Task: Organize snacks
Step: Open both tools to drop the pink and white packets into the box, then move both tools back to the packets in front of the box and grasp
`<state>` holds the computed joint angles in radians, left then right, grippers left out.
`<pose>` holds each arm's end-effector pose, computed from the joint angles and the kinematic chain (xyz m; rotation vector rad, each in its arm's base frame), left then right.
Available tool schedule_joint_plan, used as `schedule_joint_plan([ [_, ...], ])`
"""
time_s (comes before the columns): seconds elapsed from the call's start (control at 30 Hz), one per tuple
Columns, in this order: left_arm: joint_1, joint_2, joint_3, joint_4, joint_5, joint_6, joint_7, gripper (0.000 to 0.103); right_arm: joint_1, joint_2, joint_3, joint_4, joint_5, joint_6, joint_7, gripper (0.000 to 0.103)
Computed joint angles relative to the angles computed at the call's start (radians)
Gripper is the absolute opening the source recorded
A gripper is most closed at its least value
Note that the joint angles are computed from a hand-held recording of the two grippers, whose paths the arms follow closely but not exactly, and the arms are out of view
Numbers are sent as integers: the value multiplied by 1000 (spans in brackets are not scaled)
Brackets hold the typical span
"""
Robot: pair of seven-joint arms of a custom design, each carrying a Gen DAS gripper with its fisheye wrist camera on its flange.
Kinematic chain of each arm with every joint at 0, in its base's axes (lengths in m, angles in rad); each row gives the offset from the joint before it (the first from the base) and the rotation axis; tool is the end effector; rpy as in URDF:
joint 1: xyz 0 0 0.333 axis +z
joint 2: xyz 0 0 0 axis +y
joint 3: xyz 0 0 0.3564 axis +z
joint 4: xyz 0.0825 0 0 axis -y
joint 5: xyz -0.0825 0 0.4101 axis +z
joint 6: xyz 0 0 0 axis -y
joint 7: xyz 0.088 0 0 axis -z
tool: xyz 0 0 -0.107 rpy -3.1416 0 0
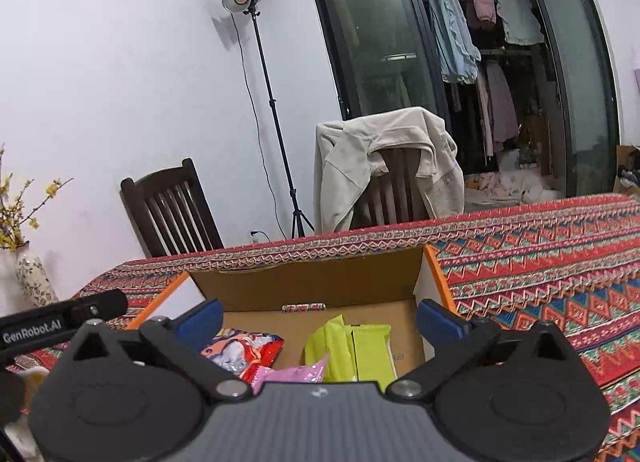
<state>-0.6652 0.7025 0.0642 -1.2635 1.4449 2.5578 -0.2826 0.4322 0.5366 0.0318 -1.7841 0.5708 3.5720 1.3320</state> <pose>0.6681 -0.4950 0.4188 -1.5985 1.3708 -1.0651 0.6804 0.2601 0.4125 -1.4324 1.4251 -0.7389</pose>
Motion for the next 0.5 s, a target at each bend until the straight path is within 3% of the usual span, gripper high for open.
schedule_joint_plan([
  [0.3, 14, -133, -44, -186, 62, -8, -19, 103, -49, -137, 59, -184, -109, 6, 7, 103],
  [0.5, 60, -200, -103, -309, 79, -9, -27, 103, -11, -211, 33, -310, -93, 9, -54, 103],
])
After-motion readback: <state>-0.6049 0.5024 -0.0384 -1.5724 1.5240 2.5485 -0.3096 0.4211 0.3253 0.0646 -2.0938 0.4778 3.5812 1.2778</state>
